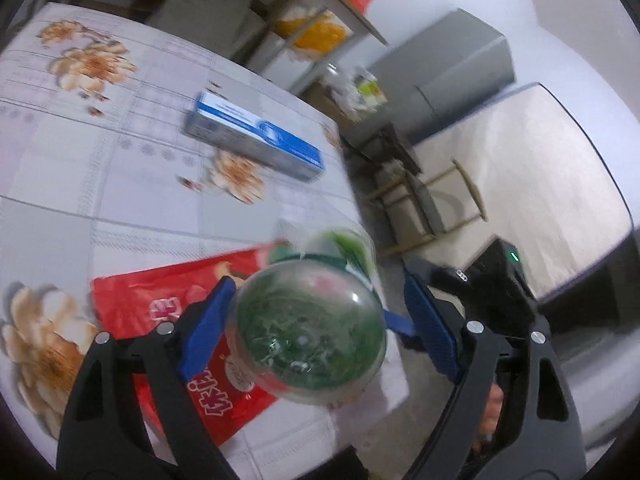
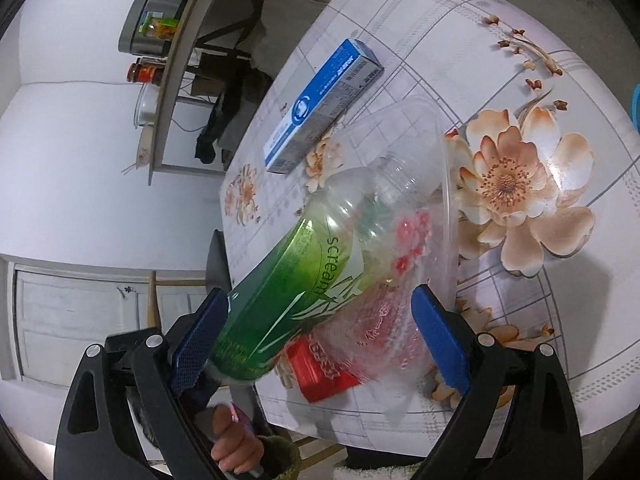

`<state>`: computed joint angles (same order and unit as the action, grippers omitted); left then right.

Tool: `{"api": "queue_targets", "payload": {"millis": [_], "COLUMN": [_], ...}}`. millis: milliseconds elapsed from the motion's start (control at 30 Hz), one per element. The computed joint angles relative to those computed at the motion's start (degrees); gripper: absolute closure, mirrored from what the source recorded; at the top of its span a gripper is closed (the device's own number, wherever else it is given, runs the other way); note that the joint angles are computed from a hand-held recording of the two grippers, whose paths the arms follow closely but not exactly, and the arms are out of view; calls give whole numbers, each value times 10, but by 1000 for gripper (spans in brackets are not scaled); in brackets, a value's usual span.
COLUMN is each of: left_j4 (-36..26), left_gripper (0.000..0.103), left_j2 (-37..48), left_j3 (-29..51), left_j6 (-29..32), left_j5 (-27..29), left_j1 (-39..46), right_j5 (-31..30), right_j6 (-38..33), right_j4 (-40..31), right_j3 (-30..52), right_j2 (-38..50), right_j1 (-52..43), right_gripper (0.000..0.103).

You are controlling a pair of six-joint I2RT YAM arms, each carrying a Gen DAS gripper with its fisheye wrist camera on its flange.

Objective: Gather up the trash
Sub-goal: 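Grasp the green Scream bottle with the right tool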

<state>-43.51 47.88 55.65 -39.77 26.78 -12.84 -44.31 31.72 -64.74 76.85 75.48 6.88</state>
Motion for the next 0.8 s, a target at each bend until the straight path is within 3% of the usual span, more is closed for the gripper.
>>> {"api": "queue_targets", "payload": {"millis": [333, 800], "left_j4": [14, -29], "left_gripper": [33, 33], "left_j2": [-37, -41], "left_j3": [-22, 9], "left_j6": [-19, 17], "left_j5": [-29, -153], "left_j1": [-106, -209], "right_j5": [12, 22], "right_j6": [14, 28], "right_j4": [9, -17], "right_j3": [7, 54], "right_j2": [19, 92], "right_j1": [-2, 53], "right_gripper": [15, 15]}}
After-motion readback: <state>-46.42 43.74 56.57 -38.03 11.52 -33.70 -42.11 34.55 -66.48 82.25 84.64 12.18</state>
